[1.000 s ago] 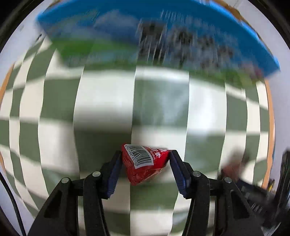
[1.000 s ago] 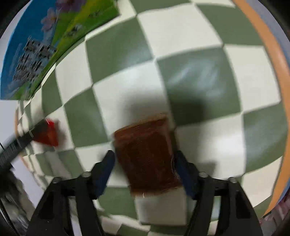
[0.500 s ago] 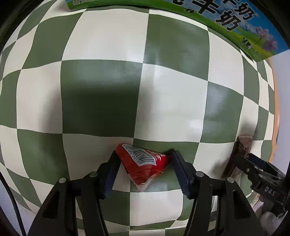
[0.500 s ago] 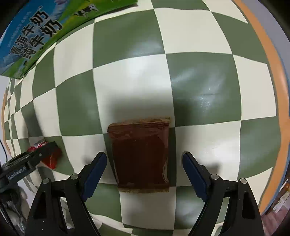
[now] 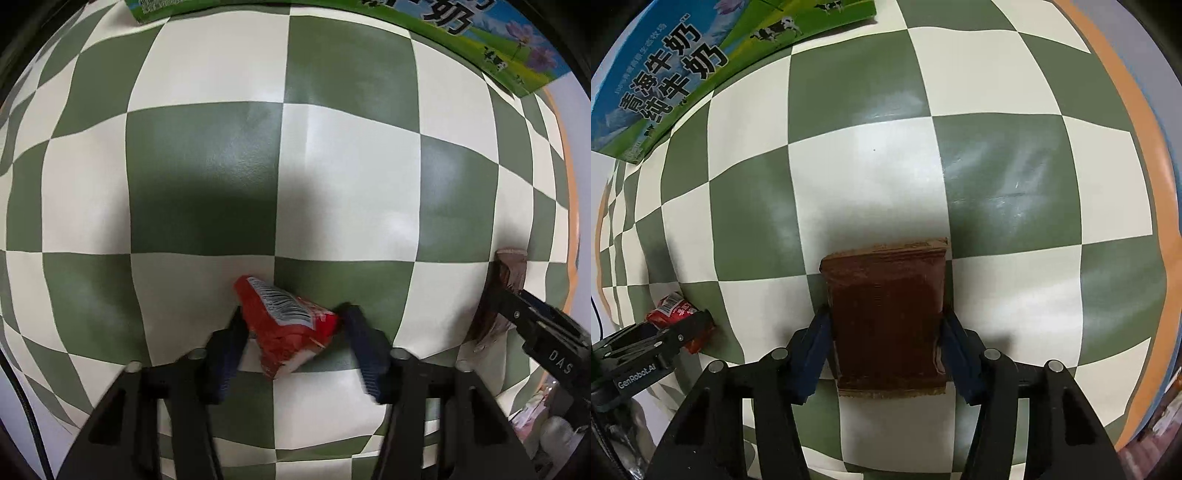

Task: Organize snacks
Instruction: 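Carry both packets into the cardboard box and open both tools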

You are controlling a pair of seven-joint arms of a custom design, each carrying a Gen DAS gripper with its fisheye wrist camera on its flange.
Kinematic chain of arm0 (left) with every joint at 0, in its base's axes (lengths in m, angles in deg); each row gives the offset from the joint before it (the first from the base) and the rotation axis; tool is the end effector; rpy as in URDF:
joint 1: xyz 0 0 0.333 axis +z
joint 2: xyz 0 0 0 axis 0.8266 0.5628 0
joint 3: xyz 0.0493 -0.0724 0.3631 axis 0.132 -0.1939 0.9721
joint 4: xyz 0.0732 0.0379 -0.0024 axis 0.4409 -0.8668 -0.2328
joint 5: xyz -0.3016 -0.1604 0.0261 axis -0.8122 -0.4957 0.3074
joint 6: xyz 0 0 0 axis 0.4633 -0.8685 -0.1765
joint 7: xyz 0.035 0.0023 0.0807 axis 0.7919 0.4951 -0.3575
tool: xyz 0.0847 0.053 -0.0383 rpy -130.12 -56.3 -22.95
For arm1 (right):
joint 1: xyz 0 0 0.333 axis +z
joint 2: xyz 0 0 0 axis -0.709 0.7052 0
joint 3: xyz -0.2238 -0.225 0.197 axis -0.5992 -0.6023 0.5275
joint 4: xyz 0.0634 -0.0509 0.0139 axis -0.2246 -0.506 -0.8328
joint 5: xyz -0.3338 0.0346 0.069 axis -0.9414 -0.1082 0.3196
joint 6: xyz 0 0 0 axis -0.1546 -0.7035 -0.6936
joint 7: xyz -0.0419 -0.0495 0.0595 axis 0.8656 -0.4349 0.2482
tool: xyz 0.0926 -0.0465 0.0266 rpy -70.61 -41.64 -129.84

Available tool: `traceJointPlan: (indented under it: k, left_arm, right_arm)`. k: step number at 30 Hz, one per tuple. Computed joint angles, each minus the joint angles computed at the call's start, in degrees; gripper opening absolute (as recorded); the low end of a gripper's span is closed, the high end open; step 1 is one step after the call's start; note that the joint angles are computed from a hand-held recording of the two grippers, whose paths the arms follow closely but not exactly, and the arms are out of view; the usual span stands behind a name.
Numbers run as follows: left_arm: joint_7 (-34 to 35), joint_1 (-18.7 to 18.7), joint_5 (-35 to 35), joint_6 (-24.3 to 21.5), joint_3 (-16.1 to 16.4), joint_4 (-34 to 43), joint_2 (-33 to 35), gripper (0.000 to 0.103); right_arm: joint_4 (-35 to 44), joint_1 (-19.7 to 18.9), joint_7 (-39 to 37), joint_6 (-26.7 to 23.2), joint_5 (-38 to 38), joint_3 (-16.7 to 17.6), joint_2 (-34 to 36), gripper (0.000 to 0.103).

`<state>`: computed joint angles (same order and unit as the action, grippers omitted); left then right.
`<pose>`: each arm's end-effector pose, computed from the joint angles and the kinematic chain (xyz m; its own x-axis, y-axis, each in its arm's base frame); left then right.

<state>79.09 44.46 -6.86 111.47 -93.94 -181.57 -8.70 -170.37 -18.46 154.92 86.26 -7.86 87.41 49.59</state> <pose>0.4905 -0.2021 0.5302 -0.4397 -0.8948 0.0777 -0.8923 0.4450 0.0759 0.3623 0.2647 0.4986 -0.5608 -0.8136 -0.1535 -0.8242 0.5662 0.0096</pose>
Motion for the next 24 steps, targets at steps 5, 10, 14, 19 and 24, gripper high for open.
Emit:
traceJointPlan:
  k: [5, 10, 14, 19, 24]
  left_arm:
    - [-0.6, 0.4, -2.3, -2.1, 0.2, 3.3, 1.1, 0.038]
    - [-1.1, 1.2, -6.2, -5.3, 0.6, 7.7, 1.5, 0.037]
    - [-1.6, 1.4, -9.1, -6.9, 0.4, 12.8, 2.0, 0.037]
    - [0.3, 2.4, -13.2, -6.5, 0.7, 17.7, 3.1, 0.037]
    - [1.8, 3.3, -14.2, -9.7, 0.8, 29.8, 8.1, 0.037]
  right_arm:
    - [1.7, 0.2, 0.7, 0.7, -0.1, 0.4, -0.4, 0.060]
    - [2.9, 0.0, -0.2, 1.5, -1.0, 0.0, -2.3, 0.060]
    - [3.0, -0.7, -2.0, 2.7, -1.5, -0.7, -4.7, 0.060]
    - [4.7, -2.8, -6.9, 2.4, -2.2, -3.3, -8.0, 0.059]
    - [12.3, -5.4, -11.5, -0.9, -3.6, -5.0, -7.6, 0.059]
